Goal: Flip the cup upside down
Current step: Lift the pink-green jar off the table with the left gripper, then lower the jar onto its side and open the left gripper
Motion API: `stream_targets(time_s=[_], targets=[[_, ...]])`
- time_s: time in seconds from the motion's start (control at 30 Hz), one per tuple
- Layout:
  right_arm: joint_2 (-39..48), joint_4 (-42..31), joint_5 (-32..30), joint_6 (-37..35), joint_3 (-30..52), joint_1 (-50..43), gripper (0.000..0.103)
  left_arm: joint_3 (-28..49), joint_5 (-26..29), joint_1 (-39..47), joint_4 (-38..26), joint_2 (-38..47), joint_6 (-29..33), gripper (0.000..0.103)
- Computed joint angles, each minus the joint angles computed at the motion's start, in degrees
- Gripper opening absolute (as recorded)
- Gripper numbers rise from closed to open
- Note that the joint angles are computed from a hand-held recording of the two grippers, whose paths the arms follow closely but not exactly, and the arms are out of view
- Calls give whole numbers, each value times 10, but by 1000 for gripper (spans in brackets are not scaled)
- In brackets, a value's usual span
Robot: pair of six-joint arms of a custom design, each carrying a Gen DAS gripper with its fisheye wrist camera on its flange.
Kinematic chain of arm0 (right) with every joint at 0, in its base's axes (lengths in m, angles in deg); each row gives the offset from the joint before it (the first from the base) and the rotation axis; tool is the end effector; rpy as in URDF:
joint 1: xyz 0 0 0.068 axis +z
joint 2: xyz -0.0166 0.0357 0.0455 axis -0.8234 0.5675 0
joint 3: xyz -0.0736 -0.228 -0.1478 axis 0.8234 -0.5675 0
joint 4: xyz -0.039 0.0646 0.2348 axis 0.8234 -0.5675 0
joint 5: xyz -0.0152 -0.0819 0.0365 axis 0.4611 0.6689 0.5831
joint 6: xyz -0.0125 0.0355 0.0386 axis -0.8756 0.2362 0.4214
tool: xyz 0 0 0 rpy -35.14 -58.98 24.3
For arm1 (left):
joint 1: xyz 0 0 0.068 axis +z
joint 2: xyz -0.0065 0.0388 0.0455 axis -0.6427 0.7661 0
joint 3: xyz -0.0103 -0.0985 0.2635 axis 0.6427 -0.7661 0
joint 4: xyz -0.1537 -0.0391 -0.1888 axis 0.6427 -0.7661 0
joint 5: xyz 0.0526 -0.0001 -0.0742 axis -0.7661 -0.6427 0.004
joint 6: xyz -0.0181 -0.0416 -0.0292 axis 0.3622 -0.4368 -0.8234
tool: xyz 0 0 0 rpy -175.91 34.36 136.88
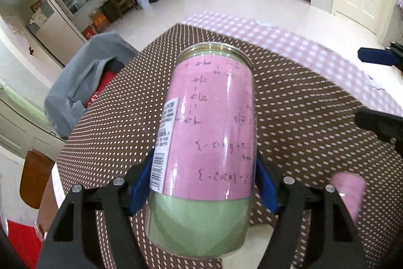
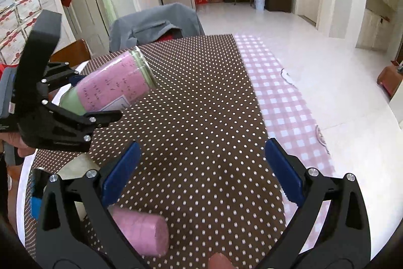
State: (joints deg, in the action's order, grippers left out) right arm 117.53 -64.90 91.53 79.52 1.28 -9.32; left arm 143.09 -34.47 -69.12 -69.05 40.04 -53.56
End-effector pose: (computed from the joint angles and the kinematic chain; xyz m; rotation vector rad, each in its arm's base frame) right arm 0.1878 0.1673 0.1680 0.2637 2.3222 0.0684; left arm 0.3600 -0.2007 0.1733 1.2770 2.2097 0.0096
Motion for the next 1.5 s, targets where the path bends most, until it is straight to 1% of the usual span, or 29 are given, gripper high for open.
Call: stream_targets(time_s=[0.03, 0.2, 0.27, 0.37, 0.43, 0.6, 0.7, 0.73, 0.8, 0.9, 0.93, 1.0, 1.1, 1.17, 1.27, 1.37, 1.5], targets=[[-16, -17, 13, 13, -3, 17, 97, -17, -1, -3, 3, -18, -4, 70], [-81, -94, 73, 86, -19, 104, 97, -177, -13, -25, 41, -176, -35, 70], [-100, -140, 104, 133, -22, 157, 97, -232, -23, -40, 49, -232, -48, 70], [-113, -188, 134, 194, -27, 222, 97, -315, -40, -65, 49, -321, -76, 70], [-111, -228, 155, 245, -25, 267, 97, -366, -53, -82, 51, -377, -98, 70], [-91, -313, 193, 381, -16, 373, 97, -453, -76, -127, 41, -480, -161, 70], [-69, -341, 205, 437, -10, 420, 97, -495, -92, -162, 36, -523, -196, 70], [-66, -342, 207, 440, -10, 424, 97, -508, -97, -175, 33, -535, -207, 70], [-43, -364, 214, 484, 0, 454, 97, -535, -112, -205, 30, -555, -230, 70], [-9, -402, 220, 553, 14, 497, 97, -574, -137, -253, 42, -563, -269, 70], [3, -411, 221, 578, 17, 511, 97, -586, -151, -277, 46, -564, -291, 70], [21, -418, 218, 610, 20, 533, 97, -608, -162, -306, 50, -569, -323, 70], [42, -416, 216, 628, 23, 549, 97, -633, -175, -342, 70, -559, -356, 70], [44, -410, 216, 630, 19, 551, 97, -649, -180, -357, 100, -535, -371, 70], [54, -406, 214, 647, 16, 558, 97, -669, -187, -378, 146, -495, -383, 70], [62, -403, 208, 651, 15, 561, 97, -684, -182, -384, 193, -455, -384, 70], [67, -391, 202, 652, 9, 564, 97, -699, -205, -407, 257, -384, -391, 72]])
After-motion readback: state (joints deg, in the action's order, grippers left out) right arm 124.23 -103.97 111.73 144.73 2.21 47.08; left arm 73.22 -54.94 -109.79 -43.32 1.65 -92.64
